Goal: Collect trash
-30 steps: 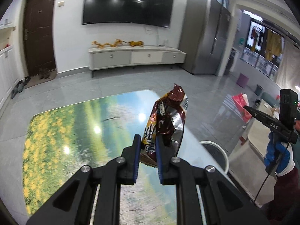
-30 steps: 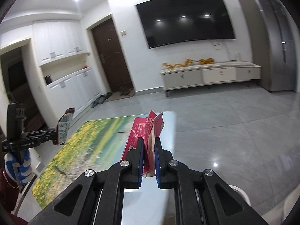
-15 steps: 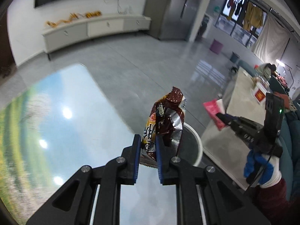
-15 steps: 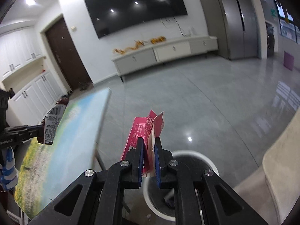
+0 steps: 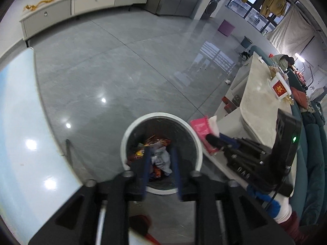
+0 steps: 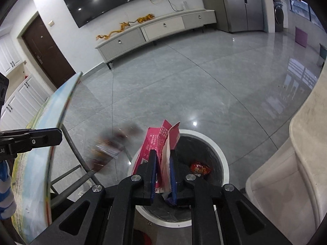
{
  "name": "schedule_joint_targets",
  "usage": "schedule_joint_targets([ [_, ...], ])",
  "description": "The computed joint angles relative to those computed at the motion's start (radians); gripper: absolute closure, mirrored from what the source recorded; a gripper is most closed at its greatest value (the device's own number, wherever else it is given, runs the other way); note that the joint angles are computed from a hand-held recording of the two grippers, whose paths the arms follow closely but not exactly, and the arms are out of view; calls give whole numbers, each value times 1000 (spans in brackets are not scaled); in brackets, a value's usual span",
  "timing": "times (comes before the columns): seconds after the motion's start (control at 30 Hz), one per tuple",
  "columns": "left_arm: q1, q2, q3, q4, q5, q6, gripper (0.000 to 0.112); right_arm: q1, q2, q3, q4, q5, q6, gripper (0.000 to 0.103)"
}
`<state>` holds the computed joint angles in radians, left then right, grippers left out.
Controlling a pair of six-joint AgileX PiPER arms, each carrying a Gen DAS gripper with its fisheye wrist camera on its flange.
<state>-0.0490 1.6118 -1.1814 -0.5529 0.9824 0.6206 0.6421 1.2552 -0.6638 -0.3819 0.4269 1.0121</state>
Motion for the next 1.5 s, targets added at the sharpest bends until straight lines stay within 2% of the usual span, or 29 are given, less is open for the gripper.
schedule_joint_targets([
  [0.03, -2, 6, -1, -10, -1, -3, 61, -10, 0, 5, 18, -6, -20, 86],
  [0.07, -8, 6, 5, -26, -7, -4, 58, -9, 7, -1, 17, -2, -14, 83],
  [0.37, 33, -49, 33, -47, 24, 16, 57, -15, -35, 10, 12, 24, -5, 74],
  [0.57, 127, -136, 76, -40, 37, 46, 57, 44, -73, -13, -71, 76, 98, 62],
  [0.67, 191, -205, 107, -30, 28, 71, 57, 94, -79, -48, -122, 118, 154, 60],
  [0.77, 297, -262, 118, -36, 41, 120, 52, 153, -83, -95, -178, 168, 205, 55],
  [0.83, 372, -293, 119, -43, 44, 153, 43, 211, -79, -143, -231, 214, 248, 50],
  [1.0, 573, -330, 100, -91, 62, 233, 42, 333, -38, -276, -326, 311, 298, 39],
  [1.13, 757, -342, 65, -142, 74, 300, 41, 425, 30, -411, -399, 382, 324, 24],
  [1.33, 1023, -332, -14, -240, 87, 416, 37, 532, 157, -624, -477, 455, 314, 8],
  [1.5, 1198, -312, -74, -325, 82, 497, 28, 597, 290, -825, -508, 505, 247, 1],
])
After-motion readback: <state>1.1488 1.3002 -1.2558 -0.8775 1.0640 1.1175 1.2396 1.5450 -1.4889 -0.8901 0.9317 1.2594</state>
